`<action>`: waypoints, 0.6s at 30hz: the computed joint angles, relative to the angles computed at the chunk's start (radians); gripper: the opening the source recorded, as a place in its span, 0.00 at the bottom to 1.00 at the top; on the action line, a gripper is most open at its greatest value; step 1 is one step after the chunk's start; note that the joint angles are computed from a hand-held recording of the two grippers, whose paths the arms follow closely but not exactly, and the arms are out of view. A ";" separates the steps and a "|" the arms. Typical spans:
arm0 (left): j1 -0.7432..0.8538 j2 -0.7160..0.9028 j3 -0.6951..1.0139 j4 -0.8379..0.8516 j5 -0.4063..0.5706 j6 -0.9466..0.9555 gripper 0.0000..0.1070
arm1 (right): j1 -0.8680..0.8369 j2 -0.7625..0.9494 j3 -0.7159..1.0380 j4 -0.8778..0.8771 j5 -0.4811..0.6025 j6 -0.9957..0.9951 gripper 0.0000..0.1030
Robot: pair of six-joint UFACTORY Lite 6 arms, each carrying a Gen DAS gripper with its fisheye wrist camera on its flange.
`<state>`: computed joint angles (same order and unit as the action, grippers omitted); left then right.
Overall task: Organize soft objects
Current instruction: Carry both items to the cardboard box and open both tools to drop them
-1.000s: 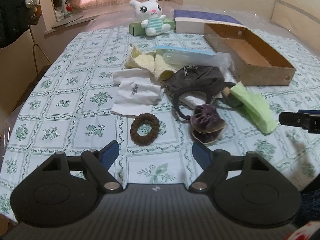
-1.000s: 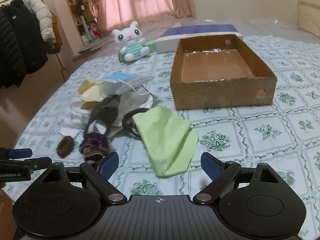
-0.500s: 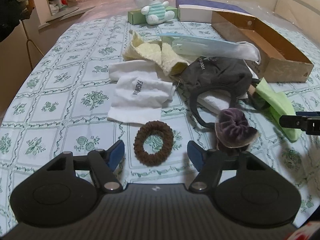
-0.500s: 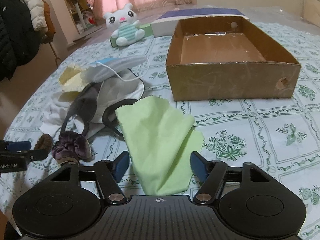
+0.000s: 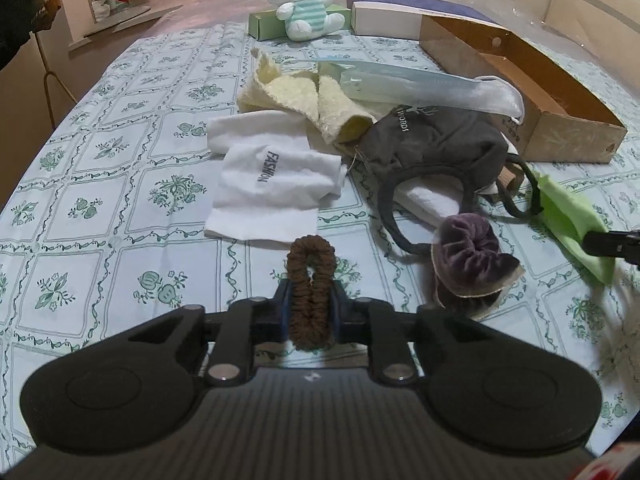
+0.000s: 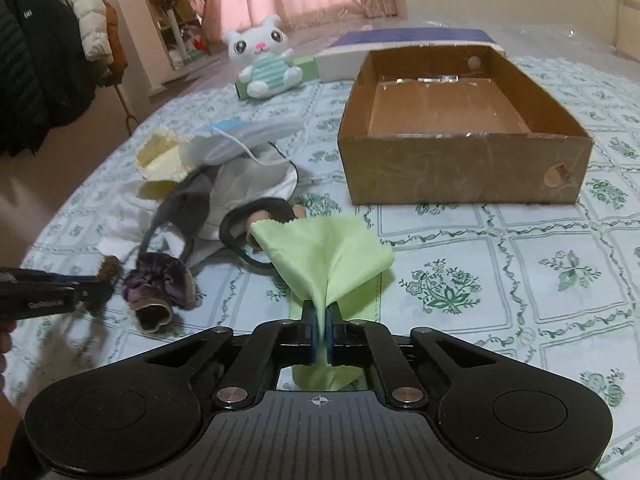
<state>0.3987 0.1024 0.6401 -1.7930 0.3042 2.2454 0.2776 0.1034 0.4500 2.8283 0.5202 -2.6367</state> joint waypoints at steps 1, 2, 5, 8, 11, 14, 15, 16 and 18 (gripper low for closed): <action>-0.001 -0.016 -0.010 0.004 0.000 -0.007 0.16 | -0.005 -0.031 -0.017 -0.010 -0.003 0.009 0.03; -0.003 -0.037 -0.022 0.017 0.001 -0.023 0.15 | -0.018 -0.071 -0.038 -0.036 -0.005 0.029 0.03; -0.004 -0.134 -0.058 0.131 0.010 -0.151 0.15 | -0.047 -0.173 -0.077 -0.113 -0.026 0.098 0.03; -0.008 -0.254 -0.080 0.315 0.048 -0.351 0.15 | -0.089 -0.278 -0.103 -0.213 -0.054 0.178 0.03; -0.055 -0.349 -0.072 0.436 0.071 -0.502 0.15 | -0.152 -0.353 -0.098 -0.368 -0.068 0.301 0.03; -0.152 -0.371 -0.014 0.521 0.062 -0.645 0.15 | -0.224 -0.394 -0.060 -0.538 -0.063 0.431 0.03; -0.187 -0.365 0.010 0.525 0.060 -0.670 0.15 | -0.243 -0.392 -0.042 -0.578 -0.057 0.459 0.03; -0.226 -0.346 0.045 0.525 0.056 -0.691 0.15 | -0.266 -0.384 -0.018 -0.616 -0.049 0.485 0.03; -0.319 -0.282 0.130 0.539 0.017 -0.746 0.16 | -0.309 -0.343 0.048 -0.669 -0.033 0.511 0.03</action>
<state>0.0797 -0.1800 0.7702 -1.2536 0.3217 1.4998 -0.0312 -0.2393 0.4979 2.1595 0.4867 -2.1259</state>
